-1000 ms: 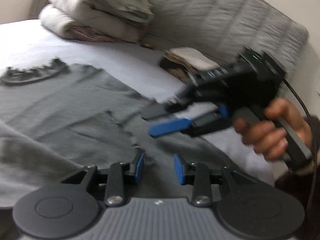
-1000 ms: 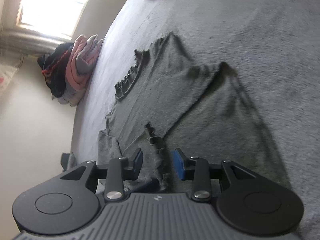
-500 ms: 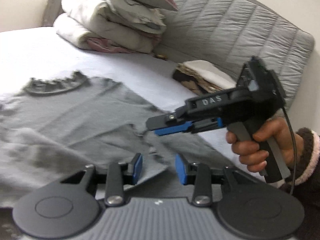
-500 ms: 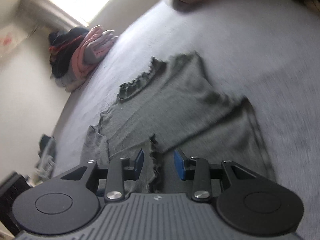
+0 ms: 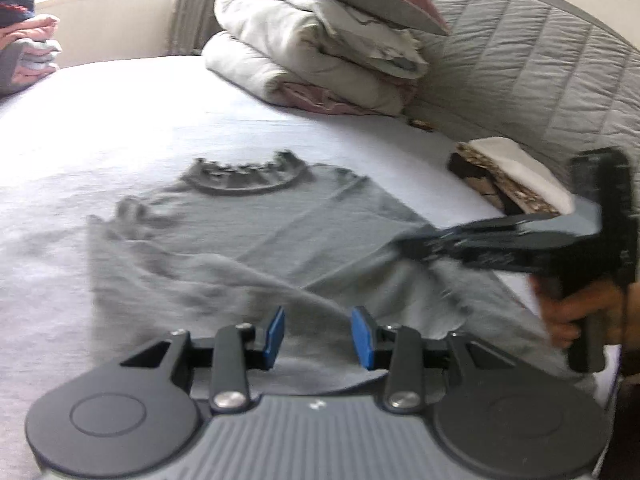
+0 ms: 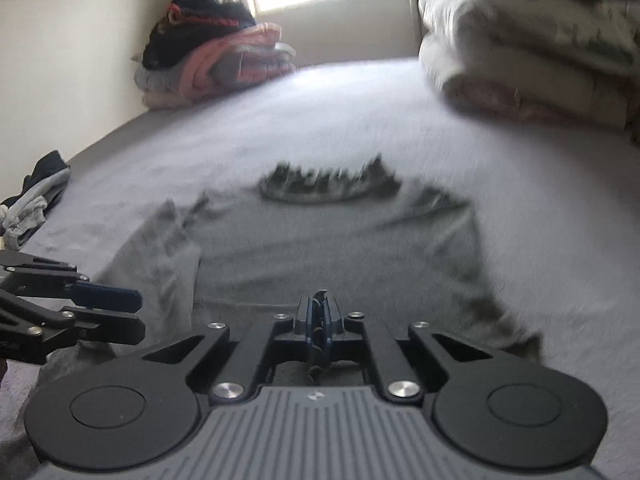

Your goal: Fold clothes

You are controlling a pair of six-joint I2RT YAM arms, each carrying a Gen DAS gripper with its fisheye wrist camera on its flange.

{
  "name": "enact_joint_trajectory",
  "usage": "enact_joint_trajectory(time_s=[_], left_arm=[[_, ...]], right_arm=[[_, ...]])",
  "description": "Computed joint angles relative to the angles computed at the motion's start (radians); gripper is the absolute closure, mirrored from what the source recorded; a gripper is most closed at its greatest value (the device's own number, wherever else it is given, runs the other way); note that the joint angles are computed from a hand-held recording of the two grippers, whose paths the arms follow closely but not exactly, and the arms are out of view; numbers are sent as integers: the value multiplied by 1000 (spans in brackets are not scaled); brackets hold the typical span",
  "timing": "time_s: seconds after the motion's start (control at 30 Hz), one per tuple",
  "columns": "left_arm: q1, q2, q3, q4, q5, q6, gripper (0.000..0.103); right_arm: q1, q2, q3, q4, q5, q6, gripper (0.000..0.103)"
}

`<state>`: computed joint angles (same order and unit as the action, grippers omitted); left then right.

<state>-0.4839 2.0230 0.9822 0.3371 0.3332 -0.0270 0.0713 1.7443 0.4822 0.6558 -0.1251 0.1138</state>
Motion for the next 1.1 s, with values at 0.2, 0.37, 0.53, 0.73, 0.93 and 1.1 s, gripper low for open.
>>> enact_joint_trajectory(time_s=[0.2,0.37,0.53,0.73,0.93,1.1], left_arm=[[54,-27,7,-43,-43,-13,64],[74,-21,47,-136,-101,19,64],[63,1,85,-215,-186,86,64],[38,11,83,-212,-255,143,64],[37,4,78,-225,-283,193,64],[52,6,73,-206,-299,122,73]], right_arm=[[-71,-96,-56,-19,76,14,97],[-136,-129,-83,-63,77,4,97],[-176,-159,-115,-64,55,12,97],[-199,-193,-100,-152,51,82,97],[-233,-324,-108,-289,47,132,97],[-284,-318,-92,-354,-15,144,97]])
